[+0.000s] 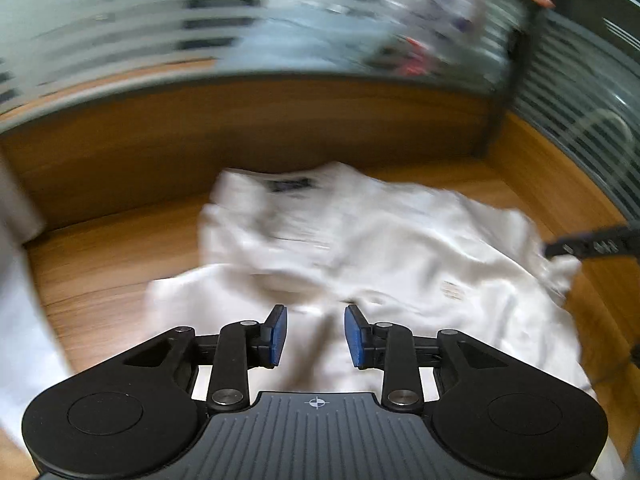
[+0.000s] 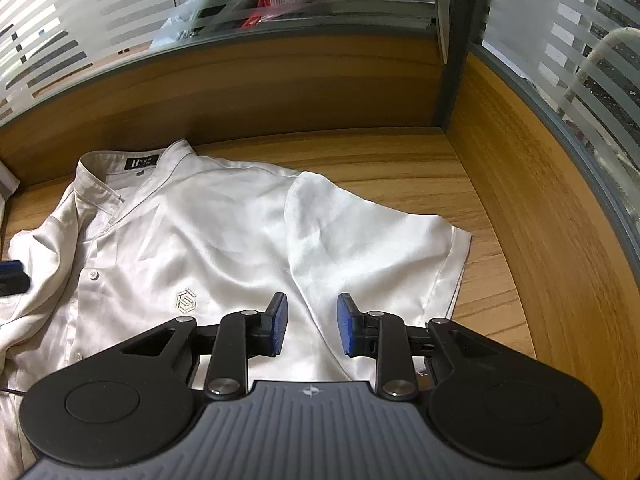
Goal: Fold clothes
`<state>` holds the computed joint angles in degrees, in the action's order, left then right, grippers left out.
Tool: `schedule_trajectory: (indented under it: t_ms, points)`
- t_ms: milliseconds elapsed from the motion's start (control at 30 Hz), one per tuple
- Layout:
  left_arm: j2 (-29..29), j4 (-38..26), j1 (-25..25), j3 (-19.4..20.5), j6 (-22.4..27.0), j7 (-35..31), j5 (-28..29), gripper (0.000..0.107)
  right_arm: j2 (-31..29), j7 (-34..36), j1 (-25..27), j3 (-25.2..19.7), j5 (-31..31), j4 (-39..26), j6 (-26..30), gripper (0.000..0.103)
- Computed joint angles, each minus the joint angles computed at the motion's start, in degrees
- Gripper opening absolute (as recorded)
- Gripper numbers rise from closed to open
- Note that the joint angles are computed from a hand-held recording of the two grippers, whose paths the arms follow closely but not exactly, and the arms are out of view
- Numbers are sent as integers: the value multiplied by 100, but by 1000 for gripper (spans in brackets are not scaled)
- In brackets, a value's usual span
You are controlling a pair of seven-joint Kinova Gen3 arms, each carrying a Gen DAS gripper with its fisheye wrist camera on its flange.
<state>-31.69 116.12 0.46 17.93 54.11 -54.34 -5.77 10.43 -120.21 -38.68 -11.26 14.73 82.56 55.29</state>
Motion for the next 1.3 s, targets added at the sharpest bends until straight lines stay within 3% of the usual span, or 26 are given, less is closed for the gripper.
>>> schedule_trajectory:
  t_ms: [100, 200, 367, 500, 567, 667, 833, 1067, 1233, 1300]
  points:
    - [-127, 54, -341, -107, 176, 292, -70, 45, 7, 4, 9, 3, -16, -3, 5, 31]
    - [-92, 147, -544, -409, 199, 461, -53, 45, 37, 16, 2, 3, -23, -30, 39, 31]
    - [200, 355, -500, -1082, -271, 311, 176, 54, 88, 45, -39, 2, -23, -93, 94, 31]
    - [487, 497, -344, -1612, -724, -14, 573, 54, 117, 62, -60, 15, -18, -141, 112, 31]
    - [715, 486, -252, -1954, -722, -249, 905, 51, 119, 58, -70, 22, -12, -157, 111, 31]
    - [760, 626, -292, -2155, -812, -457, 1226, 9, 120, 57, -86, 24, 7, -181, 96, 31]
    - [131, 751, -1044, -1541, -762, 171, 744, 4, 118, 63, -92, 27, 3, -177, 59, 31]
    - [-450, 327, -2175, -465, 394, 1139, -701, 4, 141, 15, -109, 6, -52, -94, -90, 31]
    - [-328, 230, -2088, -519, 887, 1271, -1091, 6, 206, 56, -143, -3, -106, -109, -164, 31]
    - [-372, 236, -1976, -589, 978, 1296, -1141, 16, 224, 96, -163, -1, -100, -137, -174, 31]
